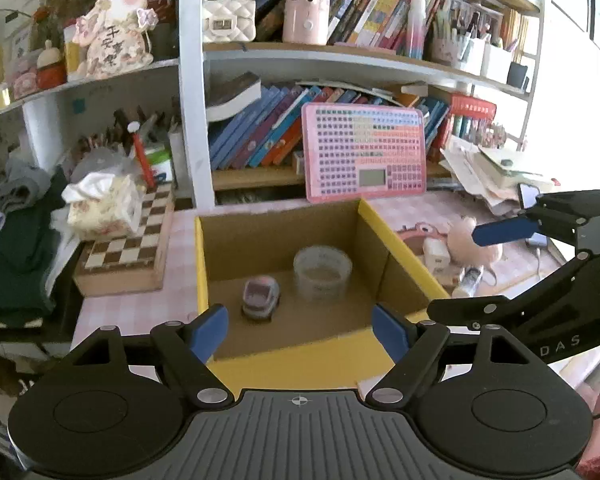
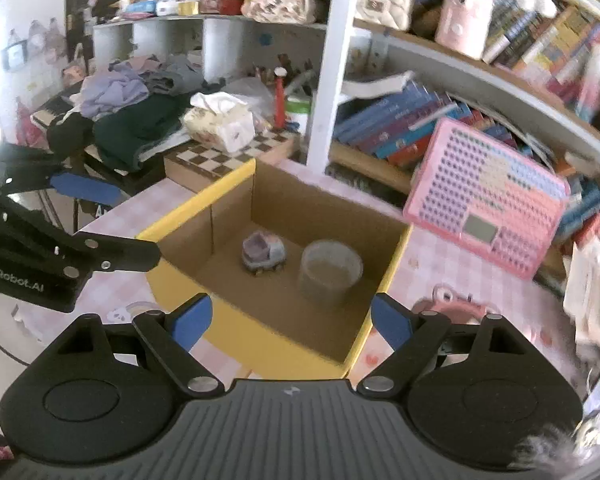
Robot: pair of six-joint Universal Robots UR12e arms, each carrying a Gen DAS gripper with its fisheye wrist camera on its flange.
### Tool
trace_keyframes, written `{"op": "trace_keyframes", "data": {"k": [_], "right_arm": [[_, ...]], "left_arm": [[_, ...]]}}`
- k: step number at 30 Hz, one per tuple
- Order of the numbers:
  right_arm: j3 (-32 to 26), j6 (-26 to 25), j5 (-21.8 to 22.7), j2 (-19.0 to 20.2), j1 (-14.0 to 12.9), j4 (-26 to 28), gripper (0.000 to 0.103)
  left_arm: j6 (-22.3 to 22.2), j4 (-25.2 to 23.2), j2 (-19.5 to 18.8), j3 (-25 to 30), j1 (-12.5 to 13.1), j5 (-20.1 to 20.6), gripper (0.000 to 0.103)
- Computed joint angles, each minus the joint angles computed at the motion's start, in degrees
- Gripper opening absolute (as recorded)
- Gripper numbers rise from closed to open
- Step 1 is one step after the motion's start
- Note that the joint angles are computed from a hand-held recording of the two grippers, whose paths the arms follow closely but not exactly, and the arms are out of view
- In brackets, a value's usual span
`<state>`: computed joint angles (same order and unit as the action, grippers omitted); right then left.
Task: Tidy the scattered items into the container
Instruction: 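Lift both tools out of the box and move back toward the remaining items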
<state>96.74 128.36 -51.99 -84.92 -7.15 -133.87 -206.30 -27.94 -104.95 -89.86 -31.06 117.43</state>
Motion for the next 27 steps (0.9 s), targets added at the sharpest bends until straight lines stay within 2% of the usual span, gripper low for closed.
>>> {"op": "trace_keyframes", "data": {"k": [4,16,27], "right_arm": [[2.7,3.0,-1.5,-1.4,-0.4,-1.9,0.086],[9.5,15.4,-6.4,-4.5,-0.5,-7.9,0.086],[13.6,15.7,-9.9,-7.1,-0.1,-8.7,0.086]], "left_arm": [[-1.7,-0.4,0.5,-1.1,-0.7,0.4,0.087],[-7.6,-5.4,1.7,-3.8,-2.2,0.2,0.088],[-10.7,-6.7,2.2,-5.4,-2.7,-1.6,0.088]]}}
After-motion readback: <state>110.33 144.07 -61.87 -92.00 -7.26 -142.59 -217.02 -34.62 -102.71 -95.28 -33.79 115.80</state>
